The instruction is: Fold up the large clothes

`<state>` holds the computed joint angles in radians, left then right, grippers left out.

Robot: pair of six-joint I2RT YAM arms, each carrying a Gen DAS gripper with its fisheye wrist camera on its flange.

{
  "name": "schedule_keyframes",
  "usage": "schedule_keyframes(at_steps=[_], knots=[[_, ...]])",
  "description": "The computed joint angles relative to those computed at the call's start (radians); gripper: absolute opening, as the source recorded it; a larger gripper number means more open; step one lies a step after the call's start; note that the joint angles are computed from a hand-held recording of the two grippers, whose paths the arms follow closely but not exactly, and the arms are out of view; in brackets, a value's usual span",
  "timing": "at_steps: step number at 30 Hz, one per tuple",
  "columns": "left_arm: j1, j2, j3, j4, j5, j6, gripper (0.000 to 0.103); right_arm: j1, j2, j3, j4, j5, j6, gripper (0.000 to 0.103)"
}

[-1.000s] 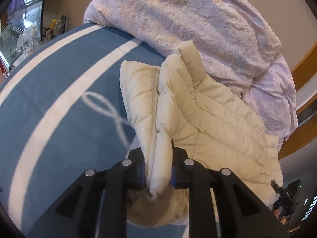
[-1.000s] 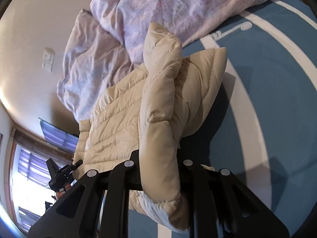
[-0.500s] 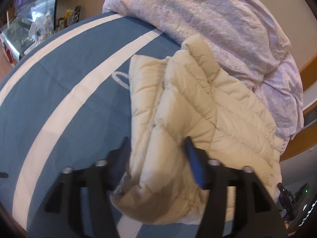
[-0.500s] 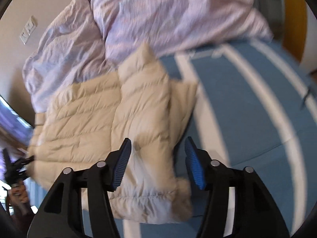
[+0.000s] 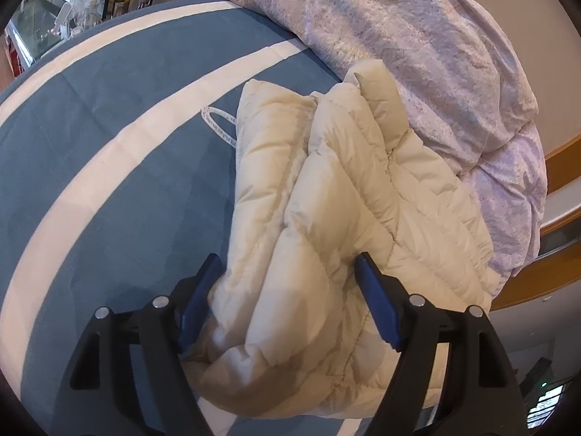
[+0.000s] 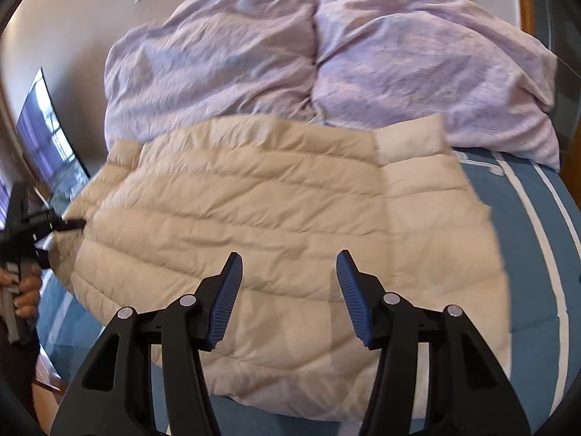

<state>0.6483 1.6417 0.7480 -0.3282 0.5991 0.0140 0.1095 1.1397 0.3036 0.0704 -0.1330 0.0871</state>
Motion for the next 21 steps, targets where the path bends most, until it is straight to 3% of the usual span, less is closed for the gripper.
schedule_keyframes(at_steps=[9, 14, 21], knots=[[0.004, 0.012, -0.003, 0.028, 0.032, -0.044, 0.074, 0.12, -0.002, -0.057, 0.094, 0.092, 0.065, 0.055], [-0.009, 0.012, -0.004, 0.041, 0.023, -0.056, 0.073, 0.198, 0.168, -0.016, 0.142, 0.174, 0.092, 0.056], [-0.02, -0.002, -0.001, 0.046, 0.042, -0.052, 0.034, 0.254, 0.343, 0.042, 0.187, 0.258, 0.111, 0.056]])
